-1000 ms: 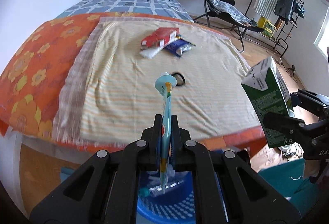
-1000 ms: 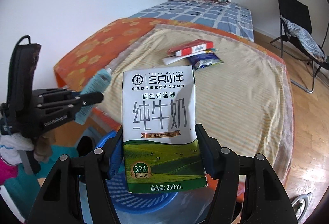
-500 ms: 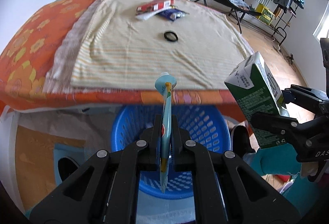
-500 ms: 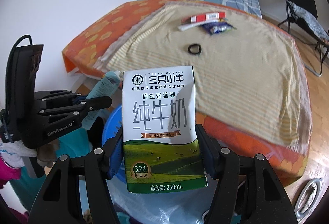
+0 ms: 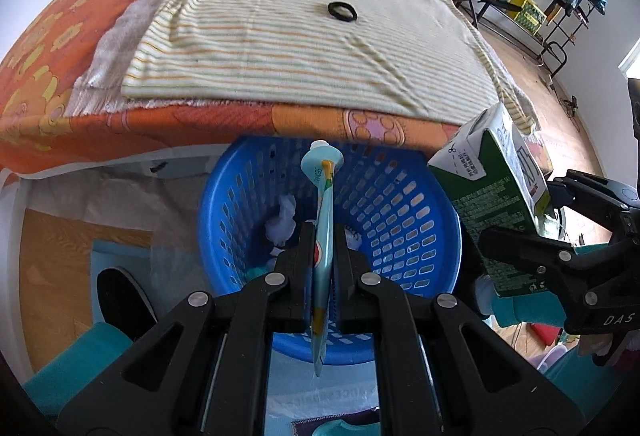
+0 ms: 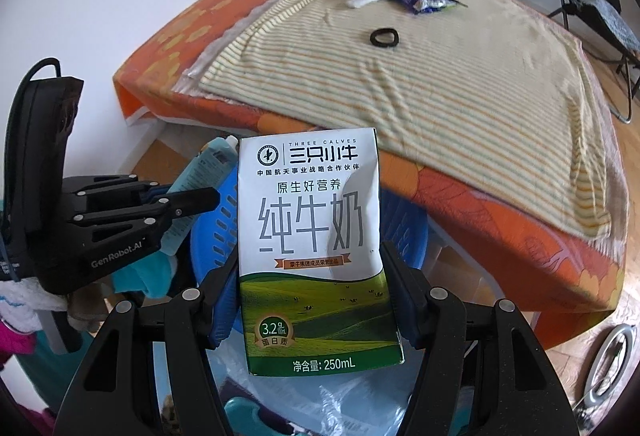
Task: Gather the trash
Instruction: 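Carry tube and milk carton to the blue basket and open both tools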
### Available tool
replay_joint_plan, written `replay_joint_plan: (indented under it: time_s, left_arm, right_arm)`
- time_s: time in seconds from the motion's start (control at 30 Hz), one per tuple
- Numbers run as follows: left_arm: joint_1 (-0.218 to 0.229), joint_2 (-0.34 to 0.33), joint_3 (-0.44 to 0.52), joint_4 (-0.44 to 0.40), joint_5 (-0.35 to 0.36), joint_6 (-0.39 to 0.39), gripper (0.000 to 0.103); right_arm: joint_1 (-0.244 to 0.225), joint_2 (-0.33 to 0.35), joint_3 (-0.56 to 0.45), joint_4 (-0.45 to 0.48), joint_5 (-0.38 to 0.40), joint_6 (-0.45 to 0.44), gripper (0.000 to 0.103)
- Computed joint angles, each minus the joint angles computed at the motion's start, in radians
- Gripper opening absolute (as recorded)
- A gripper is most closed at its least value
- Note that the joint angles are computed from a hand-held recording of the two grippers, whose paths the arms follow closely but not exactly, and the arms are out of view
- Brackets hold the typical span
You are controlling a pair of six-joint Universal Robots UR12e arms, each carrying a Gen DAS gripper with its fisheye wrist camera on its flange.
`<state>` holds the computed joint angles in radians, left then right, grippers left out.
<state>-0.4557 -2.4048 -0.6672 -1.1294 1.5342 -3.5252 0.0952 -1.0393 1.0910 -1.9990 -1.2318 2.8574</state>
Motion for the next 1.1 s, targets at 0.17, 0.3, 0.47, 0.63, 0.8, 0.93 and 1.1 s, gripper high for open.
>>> replay_joint_plan:
  time_s: [0.17, 0.3, 0.47, 0.63, 0.8, 0.93, 1.1]
  left_arm:
    - [0.000, -0.004, 0.008, -0.011, 0.001, -0.006, 0.005]
    - [0.003, -0.004, 0.009, -0.012, -0.004, -0.016, 0.005]
    - [0.003, -0.008, 0.018, -0.015, 0.000, -0.017, 0.005]
    - [0.002, -0.011, 0.027, -0.026, 0.012, -0.029, 0.035]
    - [0.004, -0.005, 0.015, -0.008, 0.022, -0.047, 0.047]
    - [0.005, -0.006, 0.016, -0.016, 0.020, -0.051, 0.047]
    - [0.004, -0.004, 0.013, -0.013, 0.024, -0.051, 0.047]
  right_arm:
    - [0.001, 0.007, -0.012, 0.018, 0.000, 0.010, 0.064]
    - [0.002, 0.012, -0.018, 0.021, 0.000, 0.019, 0.065]
    - [0.003, 0.017, -0.024, 0.021, -0.005, 0.024, 0.065]
    - [0.006, 0.025, -0.035, 0.023, -0.035, 0.046, 0.065]
    - [0.003, 0.028, -0.039, 0.029, -0.033, 0.059, 0.065]
    - [0.003, 0.028, -0.040, 0.033, -0.028, 0.053, 0.065]
    - [0.001, 0.028, -0.039, 0.031, -0.003, 0.052, 0.065]
